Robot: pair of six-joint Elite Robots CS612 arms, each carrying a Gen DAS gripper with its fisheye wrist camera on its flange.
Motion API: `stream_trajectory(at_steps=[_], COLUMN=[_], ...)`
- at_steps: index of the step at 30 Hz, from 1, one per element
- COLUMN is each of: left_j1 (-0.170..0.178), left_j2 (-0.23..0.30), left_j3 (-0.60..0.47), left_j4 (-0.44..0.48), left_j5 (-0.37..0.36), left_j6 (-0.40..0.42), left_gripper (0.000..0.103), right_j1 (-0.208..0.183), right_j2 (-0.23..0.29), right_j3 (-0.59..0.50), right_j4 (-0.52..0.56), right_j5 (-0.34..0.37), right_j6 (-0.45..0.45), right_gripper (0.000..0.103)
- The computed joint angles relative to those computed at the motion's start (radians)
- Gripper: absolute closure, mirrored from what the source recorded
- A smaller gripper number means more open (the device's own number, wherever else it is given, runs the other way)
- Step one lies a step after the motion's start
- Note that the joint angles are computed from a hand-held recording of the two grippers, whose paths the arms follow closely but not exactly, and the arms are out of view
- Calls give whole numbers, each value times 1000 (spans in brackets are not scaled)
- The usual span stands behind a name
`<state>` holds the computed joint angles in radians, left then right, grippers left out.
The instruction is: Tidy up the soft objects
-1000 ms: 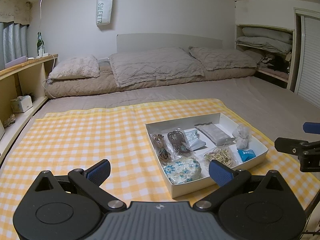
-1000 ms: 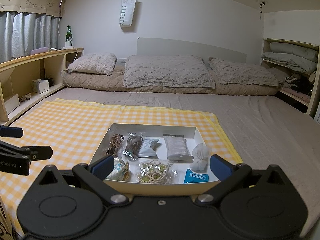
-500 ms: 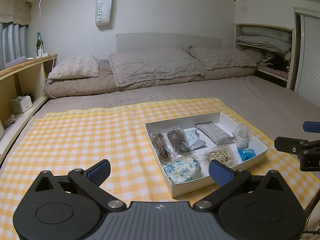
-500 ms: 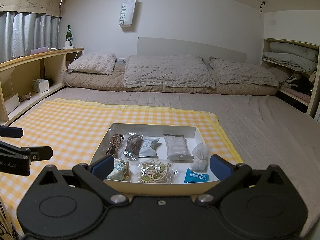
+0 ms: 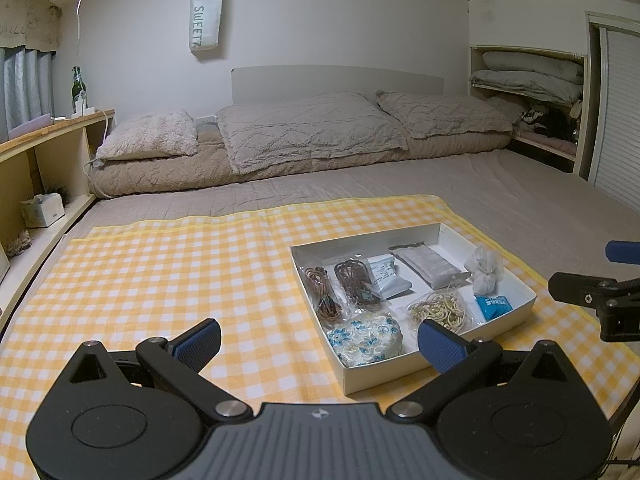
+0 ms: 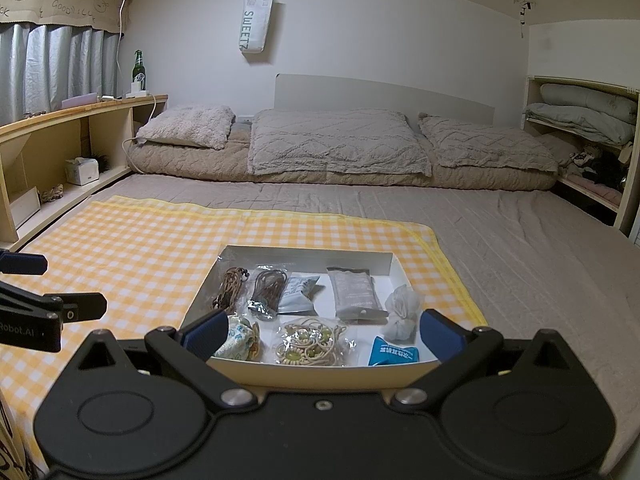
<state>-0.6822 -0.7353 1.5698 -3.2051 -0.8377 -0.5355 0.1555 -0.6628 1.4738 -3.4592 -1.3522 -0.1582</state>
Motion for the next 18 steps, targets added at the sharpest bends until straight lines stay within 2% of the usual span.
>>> stream_trajectory(at_steps=[18], left_j1=[4], left_j2=[-2], left_j3=[4], left_j4=[-1], left_j5=[-8], left_j6=[5], left_gripper=[0], right_j1=[0], right_j2=[0], right_j3=[0], right_j4=[1], right_j5=[1], right_j6=[1], right_gripper=[0])
